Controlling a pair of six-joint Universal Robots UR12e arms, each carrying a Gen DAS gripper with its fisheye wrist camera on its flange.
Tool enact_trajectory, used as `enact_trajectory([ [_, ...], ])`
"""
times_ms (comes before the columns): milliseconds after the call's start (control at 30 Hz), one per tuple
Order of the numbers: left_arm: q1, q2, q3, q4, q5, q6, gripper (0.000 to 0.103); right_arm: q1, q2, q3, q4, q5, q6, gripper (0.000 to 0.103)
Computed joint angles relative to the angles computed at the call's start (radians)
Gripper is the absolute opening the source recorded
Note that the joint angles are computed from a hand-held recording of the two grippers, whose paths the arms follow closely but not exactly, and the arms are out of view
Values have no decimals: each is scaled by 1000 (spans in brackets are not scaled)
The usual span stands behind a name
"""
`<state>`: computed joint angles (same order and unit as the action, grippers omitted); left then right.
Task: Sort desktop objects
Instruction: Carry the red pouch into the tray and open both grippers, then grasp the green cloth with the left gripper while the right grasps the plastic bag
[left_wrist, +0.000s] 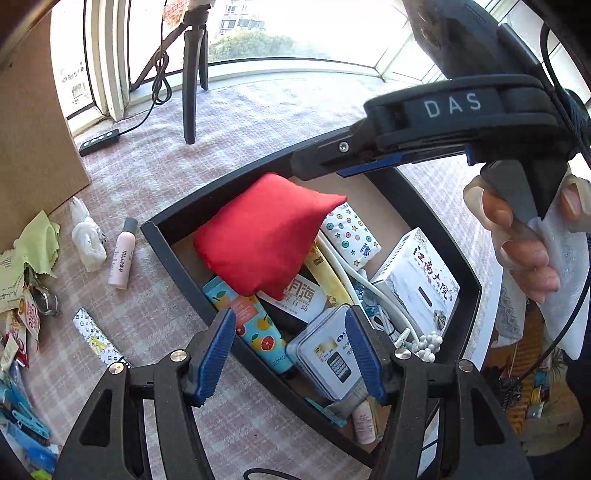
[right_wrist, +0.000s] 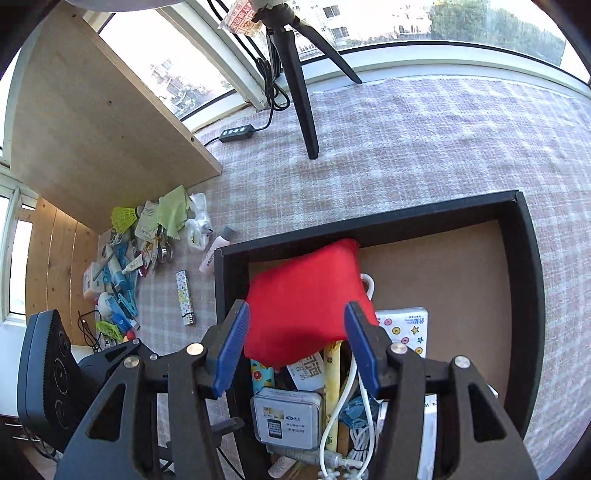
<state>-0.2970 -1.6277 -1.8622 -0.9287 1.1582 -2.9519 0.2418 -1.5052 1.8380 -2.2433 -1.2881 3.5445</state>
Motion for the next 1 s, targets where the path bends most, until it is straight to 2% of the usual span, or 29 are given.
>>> enact_trajectory([
  [233,39,-1,-12,35,68,-49,58,44,20,-23,-33,-72,-38,53],
  [433,84,-10,-5,47,181,-89,58,89,62,-70,-61,-133,-70,53],
  [633,127,-46,26,50,288,-147,58,124,127,-136,-70,-142,-92,53],
  [800,161,-96,71,31,331,-185,58,147,195,-203,-53,-124,-98,53],
  [1000,186,-158,122,3,322,-229,58,171,283,-285,-7,-114,-110,53],
])
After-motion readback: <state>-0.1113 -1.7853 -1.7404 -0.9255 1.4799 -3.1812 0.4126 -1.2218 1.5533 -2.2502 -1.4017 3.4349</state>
